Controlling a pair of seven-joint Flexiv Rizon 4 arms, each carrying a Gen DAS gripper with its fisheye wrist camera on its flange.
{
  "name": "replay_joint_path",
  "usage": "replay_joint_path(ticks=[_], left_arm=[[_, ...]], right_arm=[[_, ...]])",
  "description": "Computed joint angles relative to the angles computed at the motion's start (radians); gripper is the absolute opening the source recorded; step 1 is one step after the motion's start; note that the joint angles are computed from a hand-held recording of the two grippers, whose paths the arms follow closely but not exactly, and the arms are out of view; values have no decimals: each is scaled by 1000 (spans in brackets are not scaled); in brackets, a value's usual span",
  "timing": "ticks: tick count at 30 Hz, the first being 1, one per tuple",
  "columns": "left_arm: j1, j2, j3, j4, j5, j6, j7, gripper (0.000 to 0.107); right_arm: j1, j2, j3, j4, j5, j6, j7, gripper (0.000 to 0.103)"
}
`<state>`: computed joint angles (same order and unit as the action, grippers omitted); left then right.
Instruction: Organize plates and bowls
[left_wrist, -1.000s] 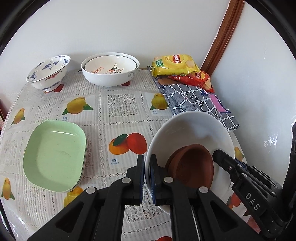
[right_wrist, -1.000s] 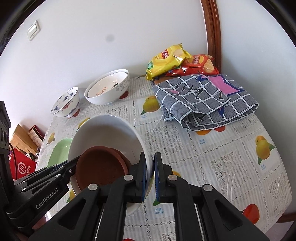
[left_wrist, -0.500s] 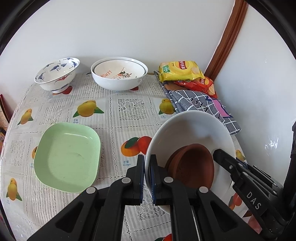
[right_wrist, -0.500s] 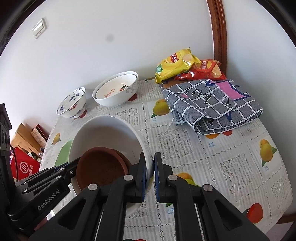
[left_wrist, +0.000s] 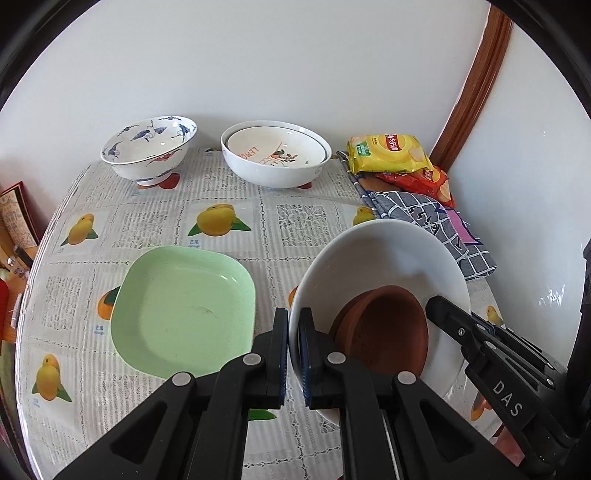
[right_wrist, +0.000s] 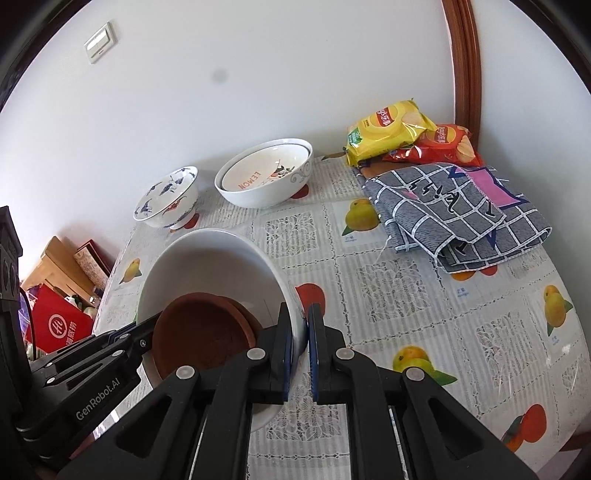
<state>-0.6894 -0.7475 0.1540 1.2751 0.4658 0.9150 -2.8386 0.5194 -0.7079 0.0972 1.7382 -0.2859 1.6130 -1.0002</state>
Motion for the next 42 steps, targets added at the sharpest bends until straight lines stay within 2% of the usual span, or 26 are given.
replay_joint_path(ticks=[10, 23, 42], left_arm=[[16, 50, 10, 86, 24, 26, -45, 6], [53, 89, 16, 181, 31, 94, -69, 6], [89, 115, 33, 273, 27, 144, -88, 6]], right_arm=[[21, -34, 24, -60, -10, -34, -7, 8], [66, -82, 18, -143, -25, -85, 1, 8], [88, -163, 60, -274, -28, -169, -39, 8]])
